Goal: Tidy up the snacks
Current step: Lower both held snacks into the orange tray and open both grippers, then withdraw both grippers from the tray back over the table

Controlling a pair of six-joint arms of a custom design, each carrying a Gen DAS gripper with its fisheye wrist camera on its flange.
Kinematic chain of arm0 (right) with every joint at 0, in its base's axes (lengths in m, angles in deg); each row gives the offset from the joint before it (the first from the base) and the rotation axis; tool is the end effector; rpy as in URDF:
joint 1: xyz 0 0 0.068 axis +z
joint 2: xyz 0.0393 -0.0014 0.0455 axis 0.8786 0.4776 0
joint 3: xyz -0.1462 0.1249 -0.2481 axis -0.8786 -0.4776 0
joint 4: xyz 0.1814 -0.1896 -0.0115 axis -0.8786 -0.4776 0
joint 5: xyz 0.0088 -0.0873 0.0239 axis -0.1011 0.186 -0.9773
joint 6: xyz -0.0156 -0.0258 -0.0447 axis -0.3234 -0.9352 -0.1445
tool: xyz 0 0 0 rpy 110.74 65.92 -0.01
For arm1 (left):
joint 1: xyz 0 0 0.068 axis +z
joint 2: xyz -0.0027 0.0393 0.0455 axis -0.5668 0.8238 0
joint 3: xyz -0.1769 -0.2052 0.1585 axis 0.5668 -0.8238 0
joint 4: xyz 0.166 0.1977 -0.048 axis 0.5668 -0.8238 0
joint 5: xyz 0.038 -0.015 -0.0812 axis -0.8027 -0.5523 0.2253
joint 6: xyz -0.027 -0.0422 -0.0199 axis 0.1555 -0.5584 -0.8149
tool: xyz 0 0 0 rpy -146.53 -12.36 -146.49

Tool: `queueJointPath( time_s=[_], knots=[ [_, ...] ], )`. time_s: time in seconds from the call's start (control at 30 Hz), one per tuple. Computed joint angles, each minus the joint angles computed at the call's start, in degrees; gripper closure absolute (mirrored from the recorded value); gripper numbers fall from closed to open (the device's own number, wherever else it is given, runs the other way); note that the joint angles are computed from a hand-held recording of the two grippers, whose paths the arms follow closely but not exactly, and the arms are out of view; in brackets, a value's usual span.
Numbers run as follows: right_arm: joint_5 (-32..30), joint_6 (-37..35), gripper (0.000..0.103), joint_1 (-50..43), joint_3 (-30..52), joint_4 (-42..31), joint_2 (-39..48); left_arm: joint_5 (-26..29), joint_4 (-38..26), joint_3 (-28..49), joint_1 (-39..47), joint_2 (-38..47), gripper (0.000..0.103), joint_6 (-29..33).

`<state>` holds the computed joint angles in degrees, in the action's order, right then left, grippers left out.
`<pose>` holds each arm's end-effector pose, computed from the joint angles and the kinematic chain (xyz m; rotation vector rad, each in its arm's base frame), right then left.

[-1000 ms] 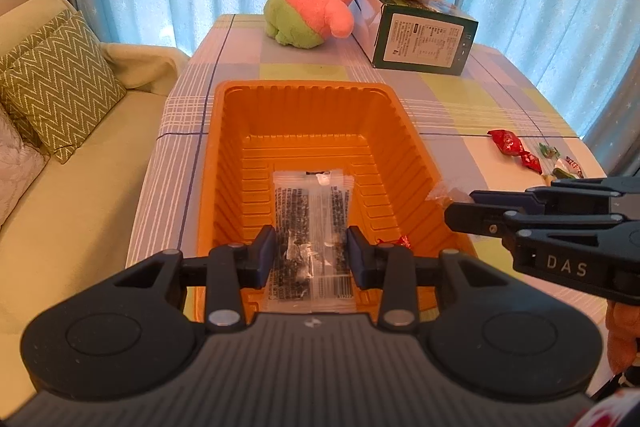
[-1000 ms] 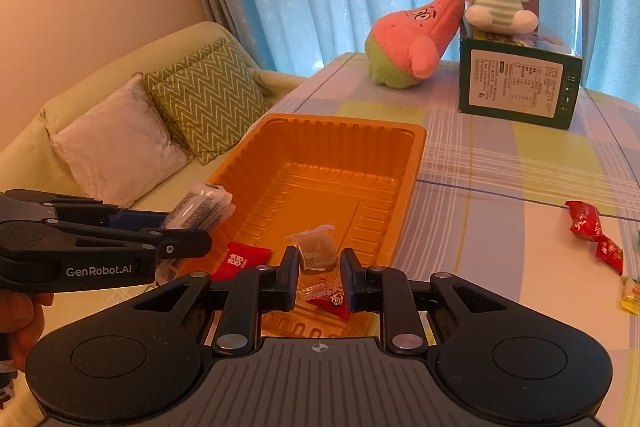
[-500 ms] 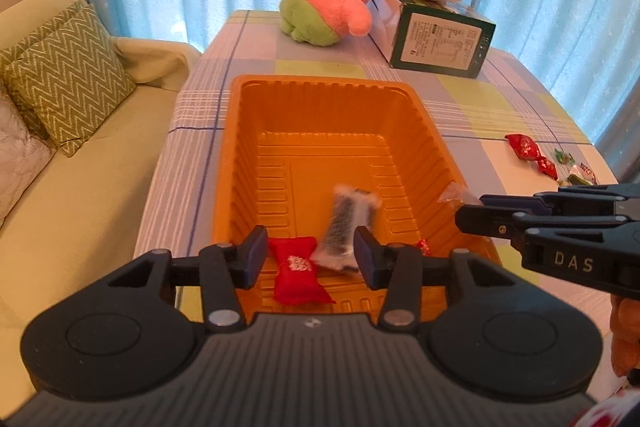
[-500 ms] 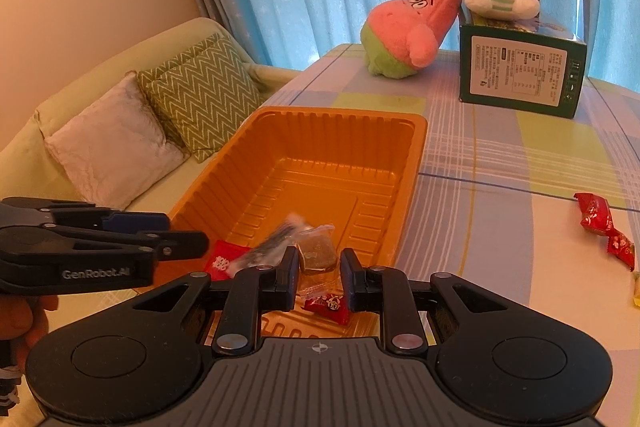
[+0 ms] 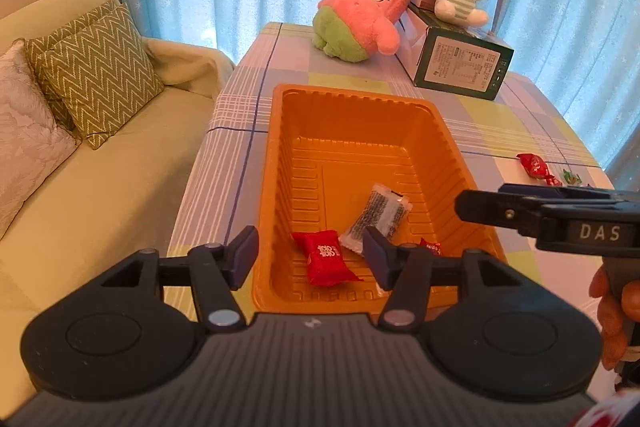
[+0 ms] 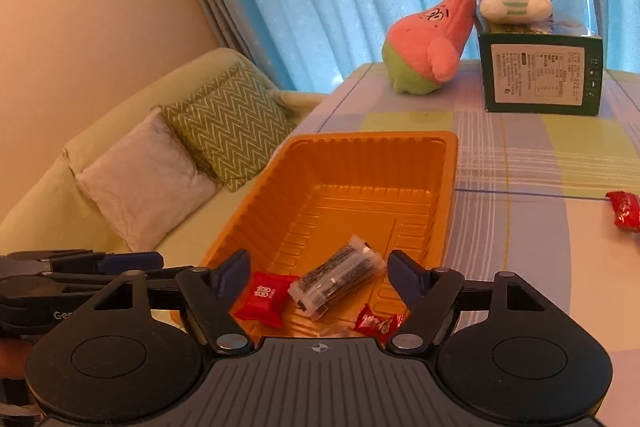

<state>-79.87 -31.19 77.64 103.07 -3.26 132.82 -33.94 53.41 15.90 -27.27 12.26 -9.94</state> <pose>0.2322 0.0874 0.2044 -0.5978 2.2664 0.8189 0.1241 0.0163 0.2132 -0.3361 2.3490 0.0019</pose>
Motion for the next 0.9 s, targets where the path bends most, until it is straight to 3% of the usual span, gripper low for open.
queueJointPath(
  time_s=[0.2, 0.43, 0.57, 0.7, 0.9],
  knots=[
    [0.7, -2.8, 0.028, -5.8, -2.1, -7.7, -7.7, -3.5, -4.1, 0.4, -6.4, -4.7, 0.039, -5.7],
    [0.9, -9.9, 0.028, -15.9, -2.9, -20.5, -18.1, -17.2, -11.1, 3.2, -27.6, -7.0, 0.03, -19.6],
    [-0.6, -15.3, 0.028, -23.1, -1.8, -27.7, -22.3, -27.8, -16.2, 6.2, -43.9, -4.6, 0.025, -31.4],
    [-6.5, -21.7, 0.028, -33.6, 1.0, -35.1, -22.4, -36.6, -20.7, 9.4, -57.8, -0.1, 0.019, -43.2],
    [-12.6, -35.1, 0.028, -49.9, 5.3, -45.1, -19.9, -41.6, -22.4, 13.4, -69.4, 7.5, 0.018, -52.6]
  ],
)
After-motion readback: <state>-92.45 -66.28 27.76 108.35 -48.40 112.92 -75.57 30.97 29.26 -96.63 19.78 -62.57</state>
